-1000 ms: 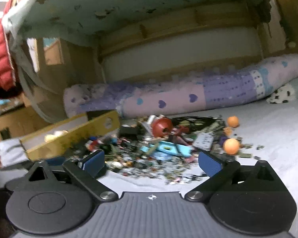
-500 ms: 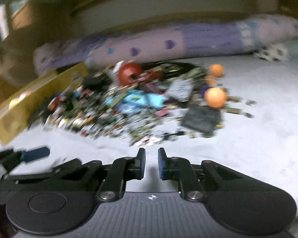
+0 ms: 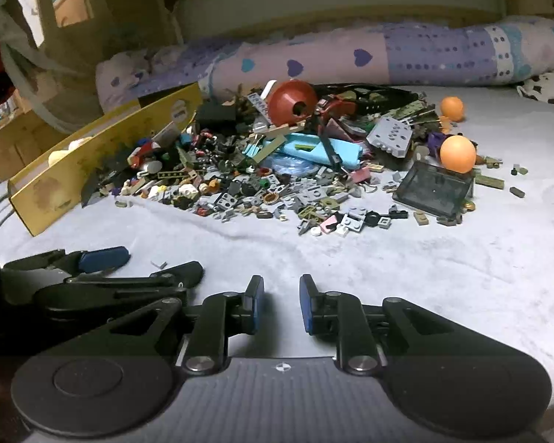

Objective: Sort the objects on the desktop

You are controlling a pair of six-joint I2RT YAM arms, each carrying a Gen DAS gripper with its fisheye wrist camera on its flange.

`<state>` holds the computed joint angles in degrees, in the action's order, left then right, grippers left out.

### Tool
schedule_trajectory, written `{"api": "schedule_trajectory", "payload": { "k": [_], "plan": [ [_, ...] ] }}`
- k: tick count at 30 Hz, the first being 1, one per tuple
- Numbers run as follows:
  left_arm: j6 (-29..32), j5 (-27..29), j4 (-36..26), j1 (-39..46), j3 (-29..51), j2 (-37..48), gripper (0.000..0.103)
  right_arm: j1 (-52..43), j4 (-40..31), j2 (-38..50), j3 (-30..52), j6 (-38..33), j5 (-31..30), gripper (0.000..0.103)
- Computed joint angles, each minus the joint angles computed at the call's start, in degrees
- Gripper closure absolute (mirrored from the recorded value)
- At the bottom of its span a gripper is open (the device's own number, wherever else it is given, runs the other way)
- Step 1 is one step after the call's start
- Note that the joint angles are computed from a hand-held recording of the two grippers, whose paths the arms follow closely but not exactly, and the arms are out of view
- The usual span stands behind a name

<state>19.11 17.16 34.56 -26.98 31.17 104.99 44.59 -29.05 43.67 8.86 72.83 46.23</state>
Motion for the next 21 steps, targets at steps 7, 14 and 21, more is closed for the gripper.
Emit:
{"api": "schedule_trajectory", "payload": {
  "k": [7, 14, 21],
  "plan": [
    [5.22, 0.51, 11.09, -1.86, -6.68, -0.41, 0.066, -3.78, 7.4, 9.64, 0.08, -3.99, 4.13, 0.08],
    [7.35, 2.71, 9.58, -2.21, -7.2, -1.3, 0.087, -11.46, 36.07, 27.52, -2.69, -20.05, 5.27, 0.08],
    [6.97, 1.27, 14.71, -3.03, -8.95, 0.27, 0.087, -13.7, 41.95, 32.92, -1.07, -26.52, 5.18, 0.08]
  ]
}}
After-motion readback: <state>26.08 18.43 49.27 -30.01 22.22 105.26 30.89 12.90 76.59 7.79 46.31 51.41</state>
